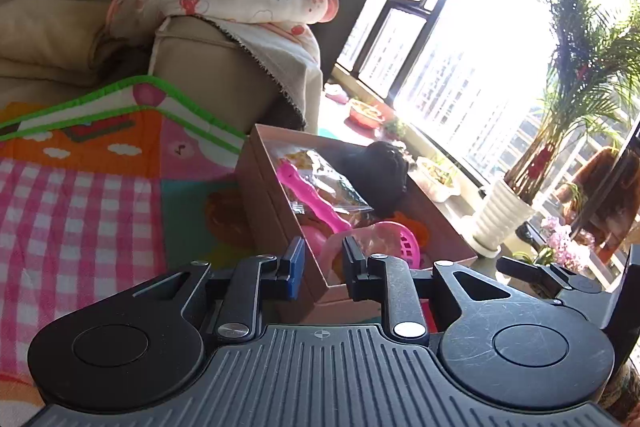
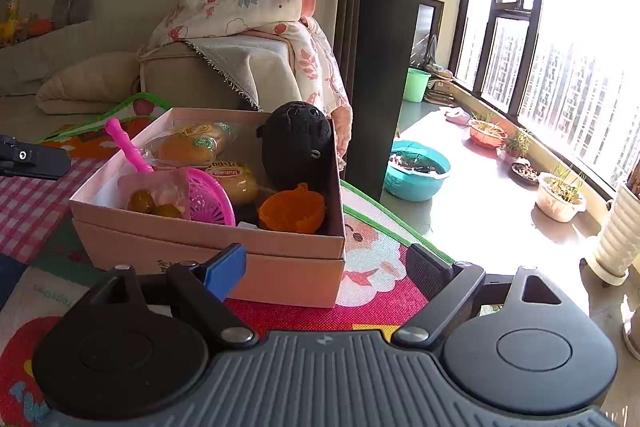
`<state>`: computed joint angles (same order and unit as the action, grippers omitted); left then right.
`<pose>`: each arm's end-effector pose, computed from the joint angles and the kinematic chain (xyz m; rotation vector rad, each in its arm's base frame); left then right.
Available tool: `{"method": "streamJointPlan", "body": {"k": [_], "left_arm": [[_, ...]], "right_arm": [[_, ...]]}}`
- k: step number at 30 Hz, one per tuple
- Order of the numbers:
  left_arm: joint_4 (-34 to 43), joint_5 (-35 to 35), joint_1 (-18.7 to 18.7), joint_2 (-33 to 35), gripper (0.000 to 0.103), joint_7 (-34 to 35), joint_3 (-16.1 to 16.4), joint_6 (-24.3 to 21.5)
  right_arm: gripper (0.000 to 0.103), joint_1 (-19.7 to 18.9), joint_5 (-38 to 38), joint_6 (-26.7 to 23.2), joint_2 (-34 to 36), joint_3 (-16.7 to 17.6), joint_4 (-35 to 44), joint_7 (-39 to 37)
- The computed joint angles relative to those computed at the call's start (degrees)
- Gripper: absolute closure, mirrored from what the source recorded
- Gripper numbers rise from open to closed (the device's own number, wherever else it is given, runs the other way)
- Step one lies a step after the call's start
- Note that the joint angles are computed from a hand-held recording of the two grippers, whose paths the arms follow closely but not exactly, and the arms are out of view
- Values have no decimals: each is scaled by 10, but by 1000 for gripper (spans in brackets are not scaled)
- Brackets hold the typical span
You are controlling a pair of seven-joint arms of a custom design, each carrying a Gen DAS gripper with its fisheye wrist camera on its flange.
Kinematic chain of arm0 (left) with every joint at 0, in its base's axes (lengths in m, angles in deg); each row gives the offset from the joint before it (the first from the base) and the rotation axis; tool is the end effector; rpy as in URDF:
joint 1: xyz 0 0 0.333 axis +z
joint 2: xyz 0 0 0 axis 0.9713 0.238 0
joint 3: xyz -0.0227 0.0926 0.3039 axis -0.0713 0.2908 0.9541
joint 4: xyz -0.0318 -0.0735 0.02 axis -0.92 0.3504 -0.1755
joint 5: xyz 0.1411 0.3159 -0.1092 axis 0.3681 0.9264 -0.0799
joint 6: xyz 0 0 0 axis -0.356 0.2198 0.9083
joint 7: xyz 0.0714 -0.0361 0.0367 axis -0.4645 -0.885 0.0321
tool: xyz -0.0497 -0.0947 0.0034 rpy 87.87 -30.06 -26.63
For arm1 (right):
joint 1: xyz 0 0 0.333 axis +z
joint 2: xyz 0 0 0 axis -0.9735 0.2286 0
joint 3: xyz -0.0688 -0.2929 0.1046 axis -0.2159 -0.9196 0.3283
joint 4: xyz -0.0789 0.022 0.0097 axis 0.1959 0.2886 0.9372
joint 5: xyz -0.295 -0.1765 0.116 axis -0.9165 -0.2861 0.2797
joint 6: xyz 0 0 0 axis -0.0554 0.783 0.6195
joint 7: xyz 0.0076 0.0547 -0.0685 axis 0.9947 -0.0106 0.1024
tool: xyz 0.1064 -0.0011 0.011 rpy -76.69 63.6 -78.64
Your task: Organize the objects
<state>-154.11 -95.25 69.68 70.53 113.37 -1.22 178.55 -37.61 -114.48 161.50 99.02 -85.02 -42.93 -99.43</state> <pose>0.6843 -0.3587 0.3643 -1.3874 2.2826 -1.5027 0.5358 0.3858 0.3385 -1.4684 1.8798 -1.1320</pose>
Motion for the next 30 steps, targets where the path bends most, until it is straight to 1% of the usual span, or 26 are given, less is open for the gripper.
{"method": "streamJointPlan", "body": {"k": [1,2,4,5,6,7,8,9,10,11,12,13,15,16,17,18,19,20,22,24,26,28,29,30], "left_arm": [[22,7,-26,2,79,-26,34,-17],[49,18,-54,7,79,-54,71,-36],[102,49,-112,21,79,-122,153,-71],[133,66,-131,34,75,-149,180,-93],[162,83,-148,47,66,-174,203,-113],[185,99,-158,58,62,-194,219,-128],[201,113,-166,66,52,-213,233,-138],[202,126,-170,66,40,-229,244,-137],[199,137,-170,64,36,-238,249,-134],[185,147,-168,57,31,-250,257,-121],[168,155,-165,49,29,-262,263,-103],[160,162,-161,45,28,-273,268,-93],[147,174,-153,38,18,-311,290,-71],[145,179,-149,38,15,-327,297,-63],[155,183,-142,44,10,-344,304,-64],[165,187,-135,51,4,-354,305,-66],[178,190,-129,59,2,-363,305,-71],[186,193,-121,65,1,-365,298,-72],[187,197,-111,68,1,-367,288,-66],[185,209,-113,70,0,-371,296,-49],[196,219,-116,79,0,-374,301,-41],[207,218,-108,87,0,-365,284,-44],[189,216,-103,80,1,-362,277,-30],[152,216,-102,61,1,-365,279,-4]], "right_arm": [[20,-2,2,5,0,1,-3,-9],[29,-3,3,8,0,2,-5,-18],[34,-9,14,15,8,4,0,-51],[34,-8,18,12,14,2,5,-59],[33,-11,24,15,23,0,14,-71],[34,-18,30,36,27,-1,17,-78],[34,-21,33,51,32,-4,22,-81],[34,-21,35,61,39,-7,30,-88],[34,-18,33,69,45,-11,39,-96],[32,-15,31,77,51,-15,50,-104],[32,-12,39,77,60,-16,67,-118],[32,-11,40,90,69,-20,82,-124],[32,-9,45,118,93,-28,123,-140],[31,-8,55,127,110,-30,152,-156],[29,-7,68,133,126,-32,178,-172],[28,-6,86,132,153,-31,218,-198],[26,-2,102,120,176,-34,255,-220],[26,2,117,106,199,-38,290,-240],[26,9,150,74,240,-45,356,-274],[26,8,193,46,273,-48,412,-297],[26,10,223,38,277,-56,422,-294],[22,21,236,42,257,-70,389,-279],[16,29,238,46,244,-78,368,-268],[13,41,238,52,227,-89,339,-251]]}}
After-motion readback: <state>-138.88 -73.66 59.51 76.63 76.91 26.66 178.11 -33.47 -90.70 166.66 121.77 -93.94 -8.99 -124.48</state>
